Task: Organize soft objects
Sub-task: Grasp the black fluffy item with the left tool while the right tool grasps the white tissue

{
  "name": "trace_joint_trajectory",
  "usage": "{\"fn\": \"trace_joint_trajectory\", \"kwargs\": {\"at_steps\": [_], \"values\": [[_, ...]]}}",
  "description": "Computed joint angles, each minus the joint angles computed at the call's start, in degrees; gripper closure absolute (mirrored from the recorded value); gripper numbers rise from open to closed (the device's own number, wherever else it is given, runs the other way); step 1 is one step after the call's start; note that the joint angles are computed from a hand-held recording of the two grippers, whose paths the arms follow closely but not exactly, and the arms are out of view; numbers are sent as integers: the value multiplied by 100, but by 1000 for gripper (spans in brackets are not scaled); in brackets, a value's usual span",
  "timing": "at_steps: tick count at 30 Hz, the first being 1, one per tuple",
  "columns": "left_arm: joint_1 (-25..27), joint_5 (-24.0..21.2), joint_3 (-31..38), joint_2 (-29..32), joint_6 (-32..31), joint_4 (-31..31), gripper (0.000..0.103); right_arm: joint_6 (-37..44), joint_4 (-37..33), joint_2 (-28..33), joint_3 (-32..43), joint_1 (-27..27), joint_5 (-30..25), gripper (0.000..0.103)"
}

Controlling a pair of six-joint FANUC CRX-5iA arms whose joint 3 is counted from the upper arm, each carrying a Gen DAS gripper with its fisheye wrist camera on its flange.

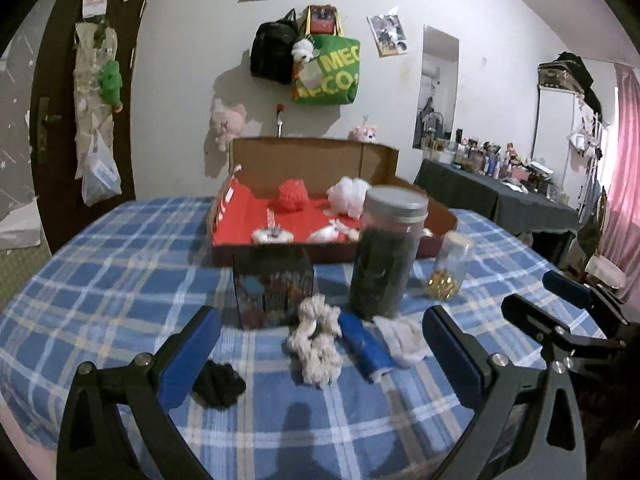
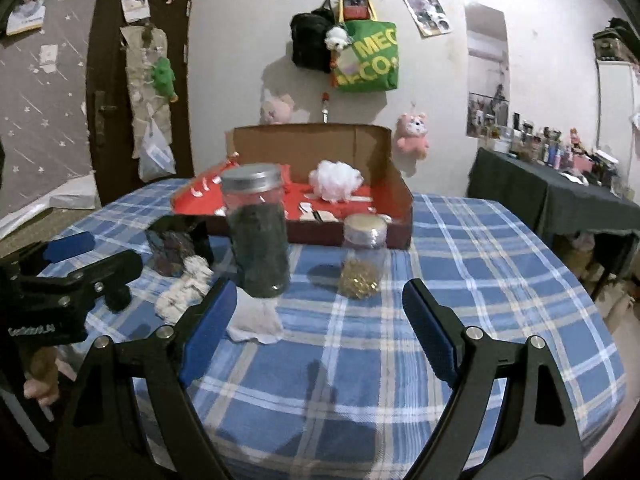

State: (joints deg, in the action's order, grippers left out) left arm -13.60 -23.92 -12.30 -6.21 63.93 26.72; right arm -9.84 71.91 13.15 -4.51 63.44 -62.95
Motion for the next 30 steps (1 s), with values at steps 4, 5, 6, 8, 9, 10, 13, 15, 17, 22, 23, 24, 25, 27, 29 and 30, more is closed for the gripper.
{"fn": "trace_joint_trajectory", "kwargs": {"at_steps": [4,5,6,8,9,10,13,15,17,22,23,24,25,27,29,30], "values": [[30,-77,26,58,314,-323,0,-6,-191,46,17,-26,28,18],[37,-115,77,92,400,-417,0,-12,-210,51,5,-33,41,18],[42,-153,126,117,544,-576,0,-2,-251,67,17,-40,46,18],[55,-176,163,144,661,-704,0,-14,-315,68,7,-63,130,18],[57,-219,209,167,728,-770,0,-16,-343,63,-1,-78,183,18],[65,-247,229,180,773,-812,0,-5,-369,61,1,-96,235,18],[125,-299,258,201,829,-840,0,20,-482,54,23,-164,469,18],[185,-359,292,211,866,-872,0,61,-600,38,40,-232,718,18],[252,-453,345,224,932,-943,0,130,-730,68,103,-294,886,18],[487,-775,485,270,1186,-1245,0,393,-1129,187,305,-448,1325,18],[516,-821,511,285,1223,-1293,0,496,-1230,238,384,-473,1372,18],[547,-902,561,313,1301,-1386,0,592,-1323,297,471,-490,1387,18],[573,-969,599,341,1356,-1442,0,675,-1413,350,558,-498,1362,18],[606,-1112,686,404,1507,-1583,6,883,-1650,469,754,-524,1355,18],[633,-1268,770,501,1495,-1606,22,1127,-1889,605,981,-529,1265,18],[652,-1407,830,586,1399,-1536,39,1198,-1964,630,1021,-536,1286,24]]}}
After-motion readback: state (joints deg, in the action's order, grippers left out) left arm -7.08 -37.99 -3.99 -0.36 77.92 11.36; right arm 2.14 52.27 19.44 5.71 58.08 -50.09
